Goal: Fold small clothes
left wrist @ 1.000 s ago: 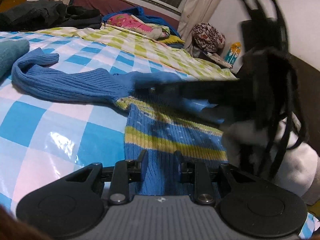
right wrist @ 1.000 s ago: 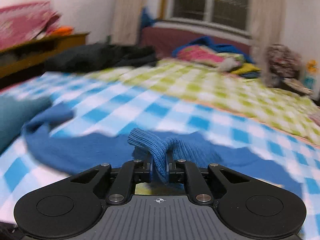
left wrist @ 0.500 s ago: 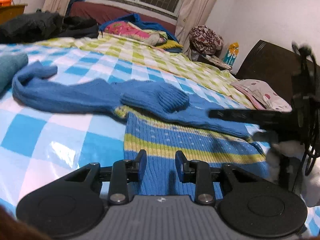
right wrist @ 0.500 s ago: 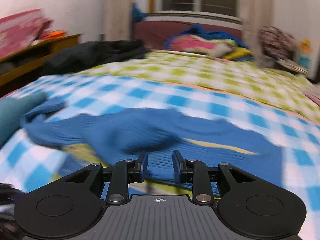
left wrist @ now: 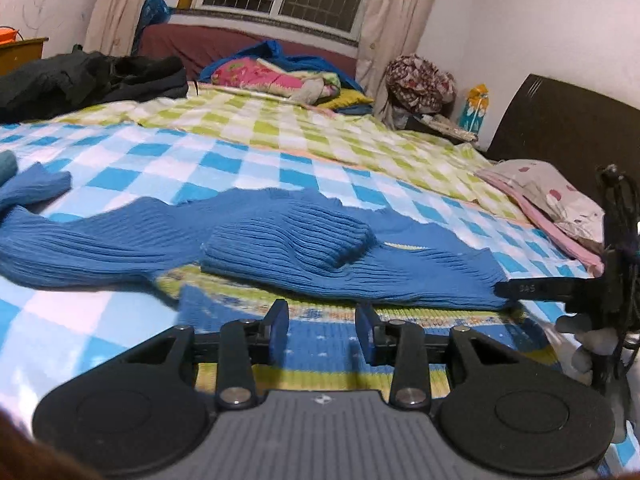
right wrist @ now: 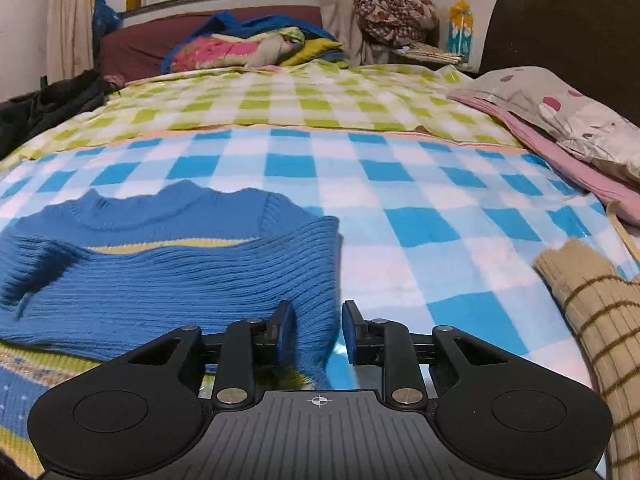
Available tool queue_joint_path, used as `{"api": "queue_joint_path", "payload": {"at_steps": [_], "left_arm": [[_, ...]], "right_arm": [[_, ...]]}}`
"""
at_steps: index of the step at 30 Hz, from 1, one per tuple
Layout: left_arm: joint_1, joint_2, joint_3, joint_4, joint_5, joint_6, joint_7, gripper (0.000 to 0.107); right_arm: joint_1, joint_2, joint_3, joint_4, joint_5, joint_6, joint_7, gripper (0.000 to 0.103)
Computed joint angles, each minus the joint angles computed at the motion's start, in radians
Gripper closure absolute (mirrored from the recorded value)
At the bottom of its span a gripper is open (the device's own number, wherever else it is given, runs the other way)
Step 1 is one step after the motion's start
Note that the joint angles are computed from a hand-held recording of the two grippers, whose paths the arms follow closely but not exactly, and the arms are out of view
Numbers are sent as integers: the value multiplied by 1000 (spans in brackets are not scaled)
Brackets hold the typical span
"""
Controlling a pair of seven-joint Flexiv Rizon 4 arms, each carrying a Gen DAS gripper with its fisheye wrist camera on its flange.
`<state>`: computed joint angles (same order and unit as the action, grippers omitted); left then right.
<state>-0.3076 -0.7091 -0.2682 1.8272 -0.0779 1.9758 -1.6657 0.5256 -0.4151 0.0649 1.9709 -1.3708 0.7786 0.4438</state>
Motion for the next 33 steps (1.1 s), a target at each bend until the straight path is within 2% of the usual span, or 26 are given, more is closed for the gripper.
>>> {"api": "queue_joint_path", "payload": {"at_steps": [3, 5, 9, 12, 14, 20, 22, 25, 27, 29, 33], "left_arm": [[-114, -7, 119, -39, -102, -34, 12, 66], [-158, -13, 167, -59, -150, -62, 23, 65], [-241, -30, 265, -90, -221, -93, 49, 65], [-257, -16, 285, -66, -240, -89, 59, 65], [-260, -1, 295, -43, -244, -83, 71, 65], [-188, 77, 247, 90, -214, -18, 83, 64], [-189, 100, 261, 130, -224, 0, 90, 64], [-124, 130, 216, 193, -197, 38, 74, 64], [-69, 142, 178, 226, -169, 69, 46, 64], [-16, 146, 143, 247, -134, 94, 14, 64], [36, 142, 129, 253, -85, 118, -8, 64]], "right_arm": [[4, 7, -2, 4, 19, -49, -25, 79], [5, 13, 3, 9, 60, -97, -51, 79], [-12, 41, 12, 37, 92, -89, -68, 80], [7, 64, 18, 47, 38, -135, -39, 79], [7, 66, 25, 39, -16, -111, -36, 79], [9, -29, 20, -87, -190, 127, -45, 76], [21, -77, 10, -150, -213, 199, -61, 75], [52, -158, -15, -255, -217, 279, -109, 75], [74, -209, -32, -320, -188, 320, -151, 74], [89, -255, -33, -370, -83, 339, -239, 74], [140, -269, -57, -396, 28, 294, -331, 74]]}}
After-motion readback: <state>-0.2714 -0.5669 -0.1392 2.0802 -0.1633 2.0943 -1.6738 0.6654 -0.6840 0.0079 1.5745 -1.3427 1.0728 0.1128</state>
